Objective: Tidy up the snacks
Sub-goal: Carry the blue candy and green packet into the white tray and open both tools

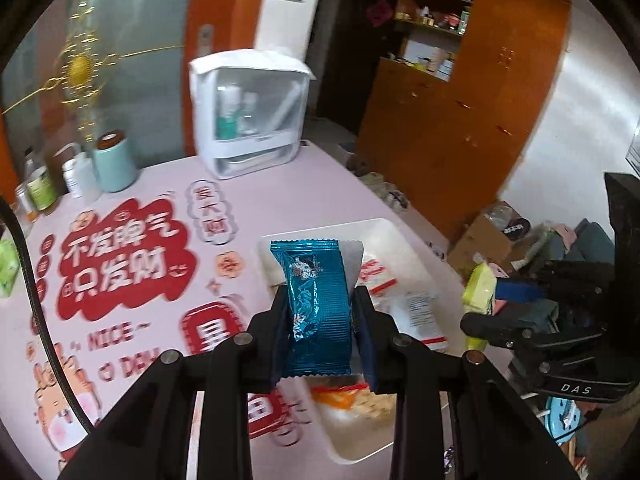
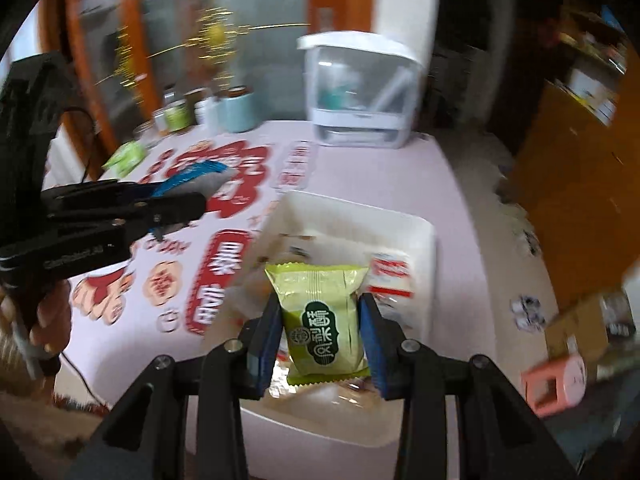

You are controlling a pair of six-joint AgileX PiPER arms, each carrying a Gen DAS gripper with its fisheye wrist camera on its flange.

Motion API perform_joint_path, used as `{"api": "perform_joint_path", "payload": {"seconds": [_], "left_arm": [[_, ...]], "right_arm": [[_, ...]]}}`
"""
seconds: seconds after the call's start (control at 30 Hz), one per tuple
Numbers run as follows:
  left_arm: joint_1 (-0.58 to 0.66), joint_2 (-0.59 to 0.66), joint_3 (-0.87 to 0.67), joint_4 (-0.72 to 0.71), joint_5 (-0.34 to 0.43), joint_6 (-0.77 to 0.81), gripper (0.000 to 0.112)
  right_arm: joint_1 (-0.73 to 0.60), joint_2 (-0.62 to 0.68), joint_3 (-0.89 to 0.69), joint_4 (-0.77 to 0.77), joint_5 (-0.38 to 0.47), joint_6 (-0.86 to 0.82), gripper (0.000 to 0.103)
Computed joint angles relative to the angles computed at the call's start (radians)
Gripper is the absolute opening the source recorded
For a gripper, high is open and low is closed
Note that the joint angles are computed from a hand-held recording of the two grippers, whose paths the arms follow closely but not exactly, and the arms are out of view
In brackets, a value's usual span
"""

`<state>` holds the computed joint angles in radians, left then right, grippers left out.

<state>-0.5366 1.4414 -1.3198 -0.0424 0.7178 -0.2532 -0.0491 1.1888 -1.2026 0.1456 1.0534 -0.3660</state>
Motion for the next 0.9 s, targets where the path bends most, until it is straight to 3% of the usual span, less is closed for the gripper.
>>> {"api": "perform_joint_path", "payload": {"seconds": [0.27,0.5,0.7,0.77,0.83,0.9], "left_arm": [[-0.104,0.221,-0.24,0.068,0.026,-0.086,0.029],[-0.132,0.418,-0.475,0.106,0.105,-0.124,0.029],[-0.149,0.507,-0.589,0.147,0.162,-0.149,0.03],[-0.155,0.526,-0.613,0.164,0.181,-0.168,0.04],[-0.161,0.535,-0.626,0.193,0.198,-0.199,0.087],[-0.174,0.517,-0.593,0.261,0.173,-0.261,0.095]], "right_arm": [[-0.107,0.081,0.032,0.049,-0.062,0.019,0.038],[-0.108,0.099,0.059,0.055,-0.092,0.014,0.039],[-0.11,0.118,0.066,0.052,-0.109,0.017,0.041],[-0.126,0.117,0.075,0.083,-0.108,-0.008,0.048],[-0.14,0.11,0.085,0.112,-0.113,-0.032,0.05],[-0.148,0.097,0.098,0.131,-0.118,-0.049,0.051]]}}
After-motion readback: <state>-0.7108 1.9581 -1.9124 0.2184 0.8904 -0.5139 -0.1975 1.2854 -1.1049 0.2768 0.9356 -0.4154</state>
